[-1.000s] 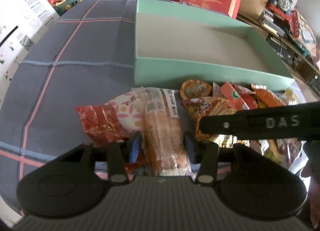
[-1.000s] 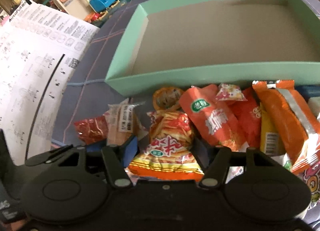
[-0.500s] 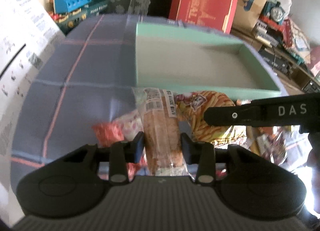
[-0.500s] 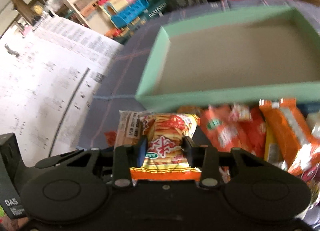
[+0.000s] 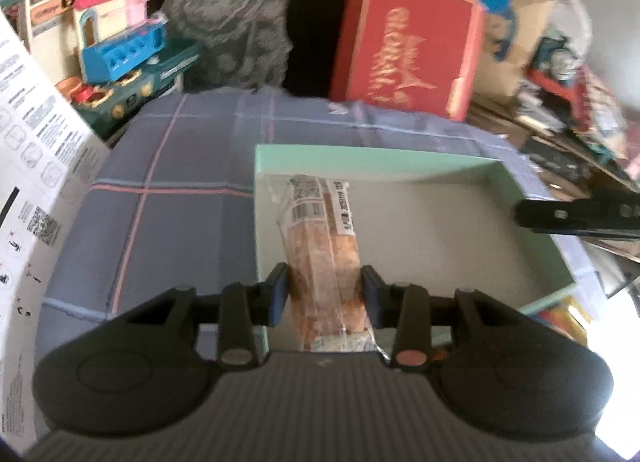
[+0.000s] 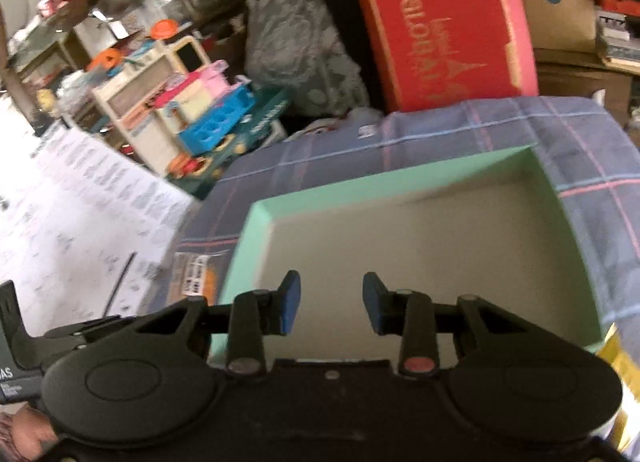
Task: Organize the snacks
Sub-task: 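Carry both snacks into the green tray and open both grippers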
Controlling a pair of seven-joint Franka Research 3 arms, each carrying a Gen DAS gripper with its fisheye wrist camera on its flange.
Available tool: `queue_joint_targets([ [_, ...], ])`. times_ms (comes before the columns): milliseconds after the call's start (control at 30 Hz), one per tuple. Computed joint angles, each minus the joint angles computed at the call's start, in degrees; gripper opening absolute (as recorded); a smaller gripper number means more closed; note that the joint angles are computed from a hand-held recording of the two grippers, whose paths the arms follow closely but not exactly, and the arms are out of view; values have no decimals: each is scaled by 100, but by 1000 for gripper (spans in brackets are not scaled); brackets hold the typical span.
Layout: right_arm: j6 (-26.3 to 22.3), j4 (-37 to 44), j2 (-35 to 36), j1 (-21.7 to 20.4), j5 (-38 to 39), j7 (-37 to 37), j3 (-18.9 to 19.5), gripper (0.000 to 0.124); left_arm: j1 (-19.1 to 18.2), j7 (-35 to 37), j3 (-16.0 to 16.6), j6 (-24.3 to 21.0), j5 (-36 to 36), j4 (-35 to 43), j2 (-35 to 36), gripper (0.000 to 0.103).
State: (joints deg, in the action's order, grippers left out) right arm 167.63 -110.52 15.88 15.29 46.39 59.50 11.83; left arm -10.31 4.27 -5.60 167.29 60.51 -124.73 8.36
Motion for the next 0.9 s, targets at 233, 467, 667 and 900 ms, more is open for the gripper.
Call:
queue_joint_targets([
  [233,-1226,-155,-55,-163,-65,-612,-53,51,-156,-64,191,61,34,167,243,37],
  [467,-1543,-415,4,128,-448,-602,-186,75,-153,-497,121,230,286,-13,109,38],
  [667,-1068,-798,-107,412,-1031,-478,-200,43,-144,-564,61,229,366,-58,50,38],
  [900,-713,-362,-207,241,45,-1053,-84,41,-79,-216,31,44,198,188,175,38],
])
